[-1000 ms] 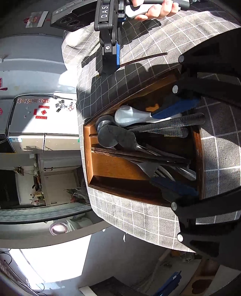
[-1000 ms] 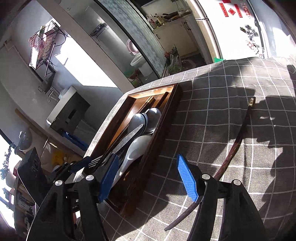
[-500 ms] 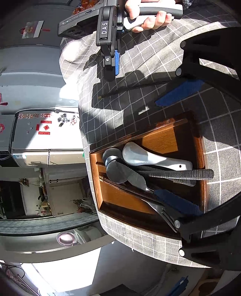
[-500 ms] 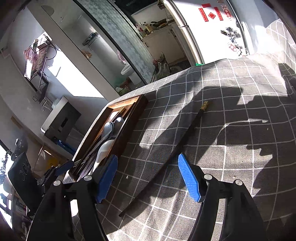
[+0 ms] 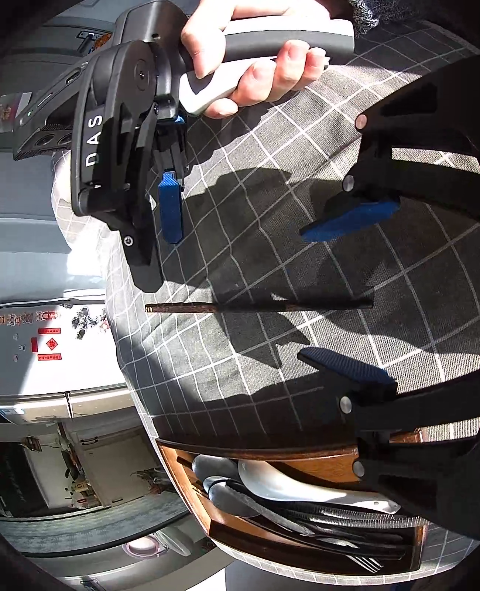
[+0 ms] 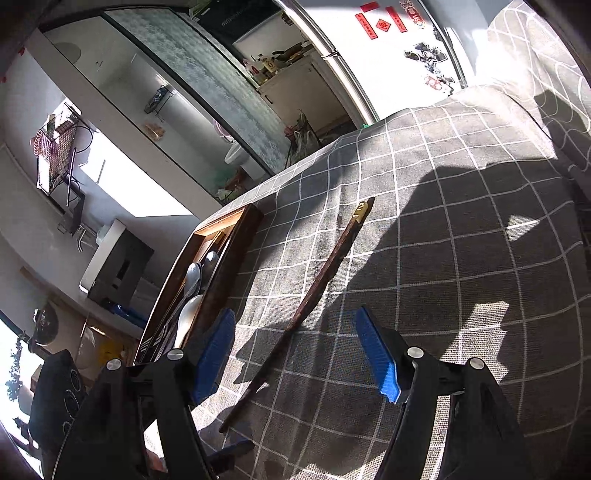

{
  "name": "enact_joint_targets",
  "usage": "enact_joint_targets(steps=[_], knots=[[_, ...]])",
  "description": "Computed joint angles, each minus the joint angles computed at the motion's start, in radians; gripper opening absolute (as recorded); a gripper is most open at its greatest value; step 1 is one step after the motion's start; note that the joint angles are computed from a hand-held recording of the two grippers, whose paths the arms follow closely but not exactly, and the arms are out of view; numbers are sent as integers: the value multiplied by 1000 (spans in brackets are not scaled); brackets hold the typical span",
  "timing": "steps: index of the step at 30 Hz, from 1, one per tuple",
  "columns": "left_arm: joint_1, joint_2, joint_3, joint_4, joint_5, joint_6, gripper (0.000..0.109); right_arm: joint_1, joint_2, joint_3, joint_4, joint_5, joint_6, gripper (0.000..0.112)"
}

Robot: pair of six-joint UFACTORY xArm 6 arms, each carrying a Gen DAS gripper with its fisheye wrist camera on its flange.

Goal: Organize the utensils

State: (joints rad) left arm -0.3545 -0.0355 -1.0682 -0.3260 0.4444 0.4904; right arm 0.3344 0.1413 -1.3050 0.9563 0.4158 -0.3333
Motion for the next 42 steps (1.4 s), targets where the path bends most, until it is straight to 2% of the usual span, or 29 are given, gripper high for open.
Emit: enact_joint_targets(steps=[3, 6, 10, 12, 14, 16, 19, 21, 25, 29, 33, 39, 42], knots=[[1, -3, 7, 18, 8, -11, 61, -14, -4, 3, 97, 27, -45, 69], [10, -3, 1, 2, 30, -17, 61, -13, -2, 5, 65, 16, -21, 69], [6, -7, 10, 13, 16, -22, 61, -11, 11, -9, 69, 41, -15, 69], [7, -8, 4, -22, 32, 16, 55, -7, 14, -12, 59, 43, -11, 69], [6, -13, 6, -23, 35, 21, 37, -3, 16, -16, 52, 45, -10, 69], [4, -16, 9, -31, 35, 33, 32, 0, 16, -18, 54, 48, -14, 69], [3, -13, 5, -50, 38, 51, 14, 1, 17, -21, 54, 51, -19, 69], [4, -9, -2, -77, 50, 78, 9, 2, 18, -23, 49, 52, -17, 69], [4, -7, -1, -94, 43, 97, 7, 2, 20, -20, 30, 54, -11, 69], [2, -16, 15, -77, 14, 70, 5, 8, 19, -15, -76, 38, 64, 69], [8, -30, 28, -128, -8, 93, 5, 11, 23, -12, -184, 21, 136, 69], [-8, -72, 62, -204, -51, 160, 5, 6, 34, -17, -168, 25, 135, 69], [-13, -101, 76, -274, -70, 213, 5, 1, 34, -18, -110, 33, 110, 69]])
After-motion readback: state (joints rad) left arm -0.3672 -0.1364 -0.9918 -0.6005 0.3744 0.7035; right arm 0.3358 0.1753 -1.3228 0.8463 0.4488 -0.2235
